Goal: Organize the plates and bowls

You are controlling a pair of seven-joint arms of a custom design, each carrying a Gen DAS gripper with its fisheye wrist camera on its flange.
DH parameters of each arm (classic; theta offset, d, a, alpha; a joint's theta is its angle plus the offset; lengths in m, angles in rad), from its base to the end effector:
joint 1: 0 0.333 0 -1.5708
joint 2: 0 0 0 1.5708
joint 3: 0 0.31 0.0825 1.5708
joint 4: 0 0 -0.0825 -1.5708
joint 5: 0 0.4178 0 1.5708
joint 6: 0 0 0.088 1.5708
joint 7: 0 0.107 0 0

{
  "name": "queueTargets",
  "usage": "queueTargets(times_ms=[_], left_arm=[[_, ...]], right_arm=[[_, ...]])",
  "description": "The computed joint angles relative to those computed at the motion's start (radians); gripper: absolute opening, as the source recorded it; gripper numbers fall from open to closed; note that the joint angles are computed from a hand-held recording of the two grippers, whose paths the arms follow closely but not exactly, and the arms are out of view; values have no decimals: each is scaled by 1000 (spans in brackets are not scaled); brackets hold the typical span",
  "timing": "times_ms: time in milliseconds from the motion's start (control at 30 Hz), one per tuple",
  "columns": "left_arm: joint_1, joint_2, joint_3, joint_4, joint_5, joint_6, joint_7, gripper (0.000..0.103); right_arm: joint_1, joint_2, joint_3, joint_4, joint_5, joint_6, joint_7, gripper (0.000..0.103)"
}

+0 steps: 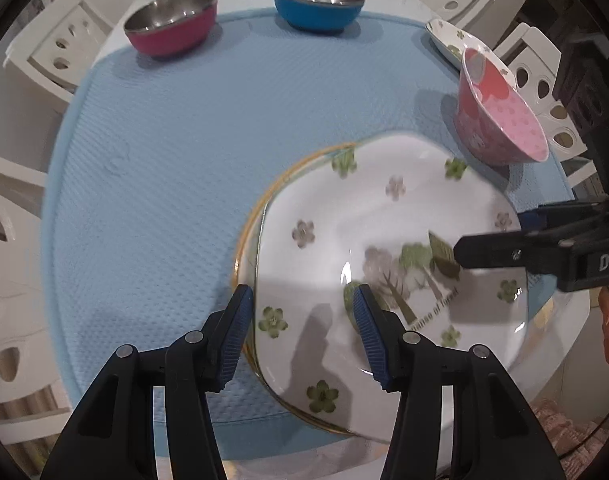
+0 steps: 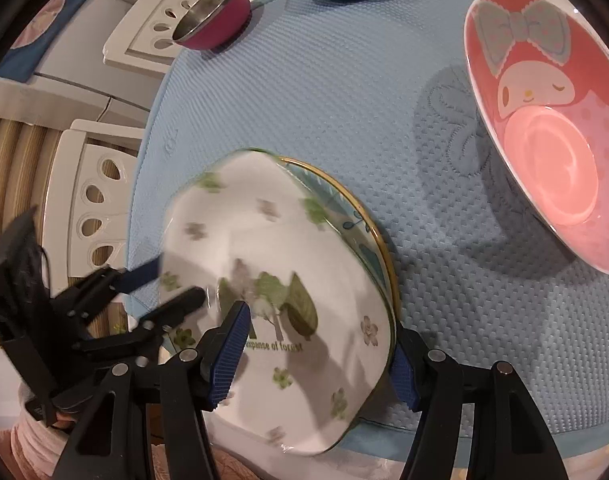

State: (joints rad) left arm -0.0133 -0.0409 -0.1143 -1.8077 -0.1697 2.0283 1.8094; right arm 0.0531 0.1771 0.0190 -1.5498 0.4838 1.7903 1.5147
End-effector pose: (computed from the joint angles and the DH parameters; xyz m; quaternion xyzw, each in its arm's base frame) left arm 0.6022 -0.0880 0.5657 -0.5820 0.7990 -0.1447 0.0448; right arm 0.6530 0.0860 0.5488 -0.6988 0.6743 0.1473 0.1881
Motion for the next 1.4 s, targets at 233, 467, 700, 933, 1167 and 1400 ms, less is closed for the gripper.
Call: queueTargets(times_ms=[233, 467, 700, 933, 1167, 1400], left_arm=[[-4, 13, -3, 14, 18, -17, -32, 49], [-6, 16, -3, 19, 26, -9, -67, 49], [-8, 32, -5, 44, 47, -24, -121, 50], [-8, 67, -3, 113, 56, -79, -219, 55], [-22, 141, -7, 257, 91, -140, -298, 56], [-62, 321, -21, 546, 101, -232, -360, 59]], right_arm=[[6, 15, 2, 37, -39, -31, 15, 62], [6, 28, 7, 62, -43, -30, 19, 63], [6, 49, 11, 100, -59, -46, 2, 62], [0, 64, 18, 148, -63, -55, -66, 62], [-41, 80, 16, 221, 23, -108, -143, 62], [-118, 141, -1, 366, 92, -165, -163, 63]])
